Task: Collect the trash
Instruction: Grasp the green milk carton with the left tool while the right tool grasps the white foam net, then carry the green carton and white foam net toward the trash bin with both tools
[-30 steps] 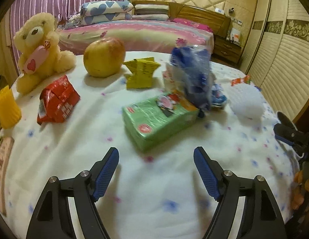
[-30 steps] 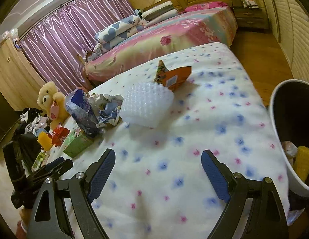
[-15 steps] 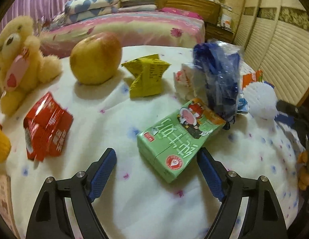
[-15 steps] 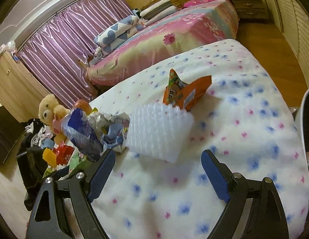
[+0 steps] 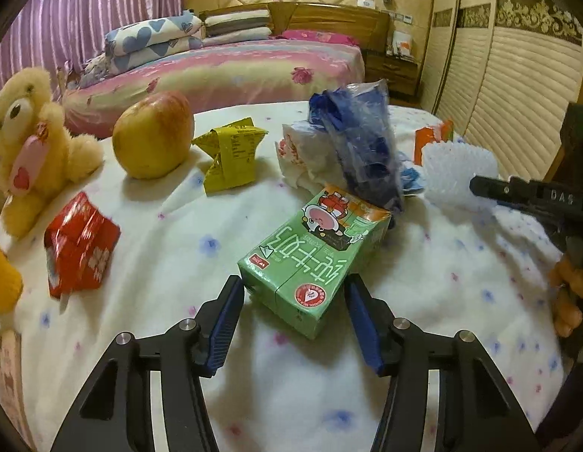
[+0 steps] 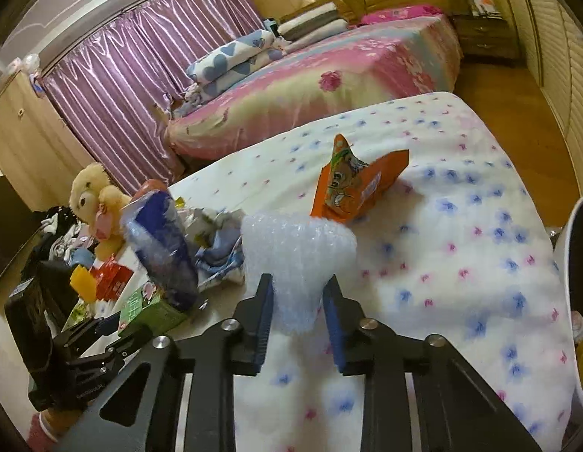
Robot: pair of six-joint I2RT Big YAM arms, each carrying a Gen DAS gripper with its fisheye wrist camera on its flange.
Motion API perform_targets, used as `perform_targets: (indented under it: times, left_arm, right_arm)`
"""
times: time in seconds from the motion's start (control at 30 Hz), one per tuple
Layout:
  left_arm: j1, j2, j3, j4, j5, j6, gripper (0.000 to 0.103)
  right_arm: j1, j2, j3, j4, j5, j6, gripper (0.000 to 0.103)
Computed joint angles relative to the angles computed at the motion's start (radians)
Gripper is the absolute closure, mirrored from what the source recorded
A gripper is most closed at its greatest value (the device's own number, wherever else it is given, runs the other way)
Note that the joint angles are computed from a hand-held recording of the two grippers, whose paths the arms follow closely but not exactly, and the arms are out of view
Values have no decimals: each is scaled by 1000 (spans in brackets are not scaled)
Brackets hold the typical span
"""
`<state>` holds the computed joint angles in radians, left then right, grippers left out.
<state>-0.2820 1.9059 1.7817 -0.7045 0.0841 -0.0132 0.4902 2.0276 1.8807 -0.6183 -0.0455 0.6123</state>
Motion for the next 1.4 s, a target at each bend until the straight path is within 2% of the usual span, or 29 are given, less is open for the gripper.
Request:
perform_targets:
  times: [0.23, 0.4, 1.0, 1.4]
  left_arm:
    - [-25, -100, -147, 70, 36, -111, 49]
    - [-54, -134, -190, 94, 61, -136, 49]
    - [-161, -83, -108, 92, 86, -160, 50]
    - [-224, -11, -6, 81, 103, -159, 50]
  right_arm:
    - [10, -88, -138, 63, 8, -3, 79]
    - [10, -145, -218, 92, 17, 0, 79]
    - [-34, -356, -481, 157, 103, 46, 79]
    - [-64, -442, -581, 174, 150, 70, 79]
